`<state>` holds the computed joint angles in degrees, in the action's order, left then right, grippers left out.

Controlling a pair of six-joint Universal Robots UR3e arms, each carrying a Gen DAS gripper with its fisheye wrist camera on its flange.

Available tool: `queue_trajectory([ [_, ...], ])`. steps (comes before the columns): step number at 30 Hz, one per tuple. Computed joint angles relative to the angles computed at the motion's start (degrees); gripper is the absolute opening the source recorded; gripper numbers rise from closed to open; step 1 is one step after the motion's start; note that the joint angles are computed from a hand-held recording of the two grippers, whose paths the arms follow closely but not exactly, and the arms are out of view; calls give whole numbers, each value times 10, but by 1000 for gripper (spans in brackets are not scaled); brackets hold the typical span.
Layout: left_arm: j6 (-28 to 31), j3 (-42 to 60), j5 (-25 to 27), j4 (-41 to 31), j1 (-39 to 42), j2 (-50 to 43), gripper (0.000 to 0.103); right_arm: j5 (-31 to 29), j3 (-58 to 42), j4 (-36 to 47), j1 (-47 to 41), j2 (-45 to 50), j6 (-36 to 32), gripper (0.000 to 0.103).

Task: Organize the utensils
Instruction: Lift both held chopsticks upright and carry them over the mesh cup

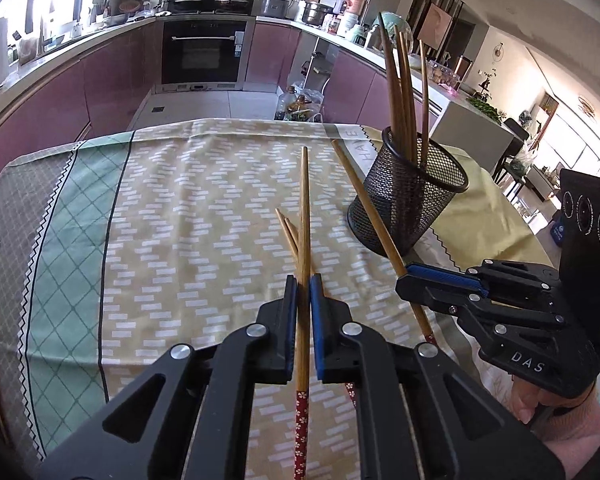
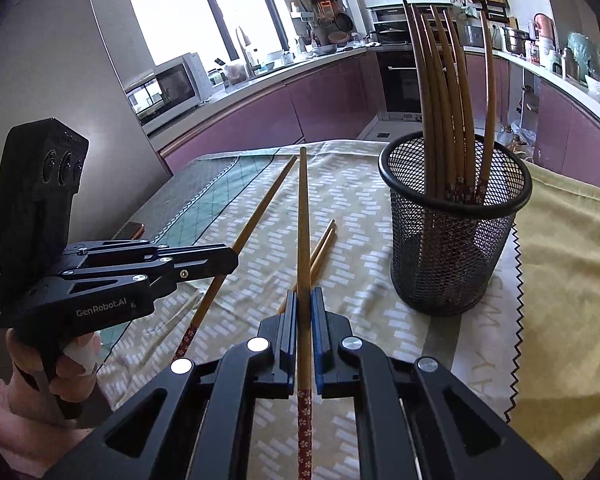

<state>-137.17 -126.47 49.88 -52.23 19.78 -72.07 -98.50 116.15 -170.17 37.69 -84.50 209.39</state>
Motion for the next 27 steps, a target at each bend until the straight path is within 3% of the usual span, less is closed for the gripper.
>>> queue_trajectory([
  [27, 113, 28, -72, -216, 71, 136, 7, -30, 19, -37, 14, -34, -5, 6],
])
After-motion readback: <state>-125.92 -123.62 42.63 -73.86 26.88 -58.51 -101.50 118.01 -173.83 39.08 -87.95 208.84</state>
